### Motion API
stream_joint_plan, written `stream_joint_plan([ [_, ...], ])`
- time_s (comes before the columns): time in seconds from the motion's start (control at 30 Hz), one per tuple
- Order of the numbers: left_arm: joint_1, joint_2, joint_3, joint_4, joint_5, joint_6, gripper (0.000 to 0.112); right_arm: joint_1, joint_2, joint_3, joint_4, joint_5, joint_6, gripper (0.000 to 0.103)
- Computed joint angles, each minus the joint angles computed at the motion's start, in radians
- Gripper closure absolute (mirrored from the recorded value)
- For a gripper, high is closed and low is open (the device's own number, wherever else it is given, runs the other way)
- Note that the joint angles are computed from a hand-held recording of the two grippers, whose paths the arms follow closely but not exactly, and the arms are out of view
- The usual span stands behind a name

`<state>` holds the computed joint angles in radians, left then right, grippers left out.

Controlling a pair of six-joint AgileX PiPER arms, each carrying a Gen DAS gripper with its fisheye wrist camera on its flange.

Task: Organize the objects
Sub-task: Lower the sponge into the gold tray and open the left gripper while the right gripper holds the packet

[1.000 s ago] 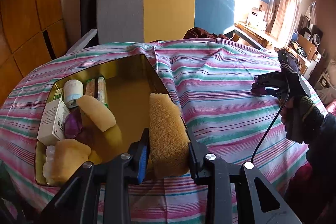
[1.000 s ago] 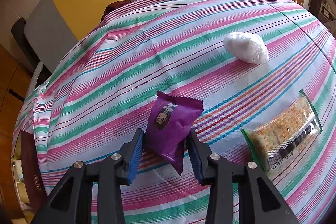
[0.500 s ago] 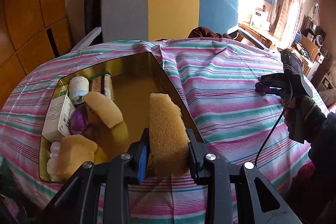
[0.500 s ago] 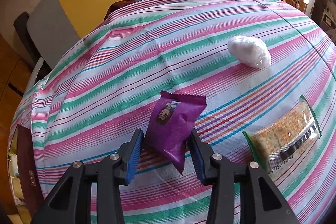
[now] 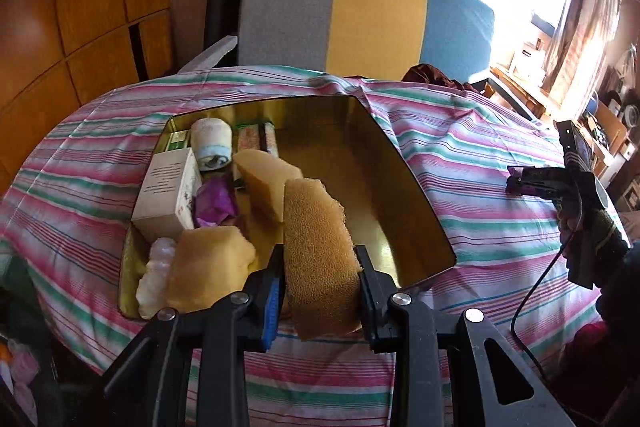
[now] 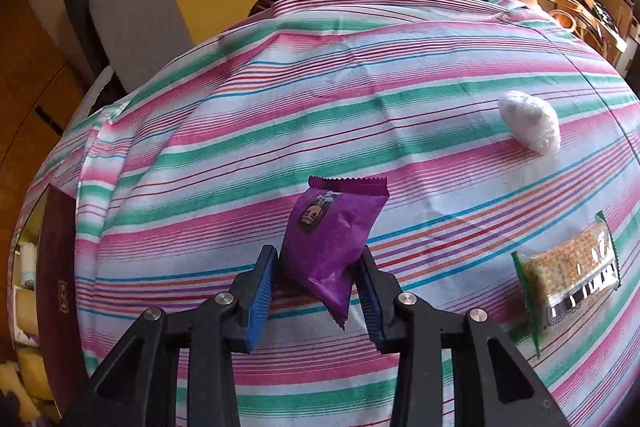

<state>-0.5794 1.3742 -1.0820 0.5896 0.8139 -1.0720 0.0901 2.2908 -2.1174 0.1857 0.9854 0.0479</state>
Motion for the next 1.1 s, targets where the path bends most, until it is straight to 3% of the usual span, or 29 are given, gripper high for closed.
stream_joint_plan([
  [0.1,0.068,-0.068,0.042,-0.059,-0.025,0.037,0.080,0.031,-0.008,0.011,0.021,0.005,-0.073,0.065],
  [0.27,0.239,-0.106,0.051,-0.312,-0.109,0.236,0.080,0.067,-0.019,0.024,-0.016,-0.003,-0.110,0.065],
  [0.43,0.346,-0.002,-0.068,-0.525,-0.140,0.470,0.080,0.072,-0.021,0.022,-0.035,-0.001,-0.109,0.065],
  [0.57,0.387,0.155,-0.252,-0.615,-0.108,0.588,0.080,0.077,-0.018,0.012,-0.050,0.006,-0.109,0.065],
  [0.73,0.415,0.402,-0.533,-0.636,-0.015,0.628,0.080,0.082,-0.015,0.003,-0.063,0.015,-0.106,0.065],
  [0.97,0.429,0.760,-0.974,-0.619,0.205,0.666,0.078,0.082,0.004,-0.027,-0.062,0.031,-0.113,0.065],
  [1.1,0.426,0.914,-1.191,-0.535,0.331,0.651,0.070,0.080,0.015,-0.044,-0.059,0.043,-0.118,0.065],
])
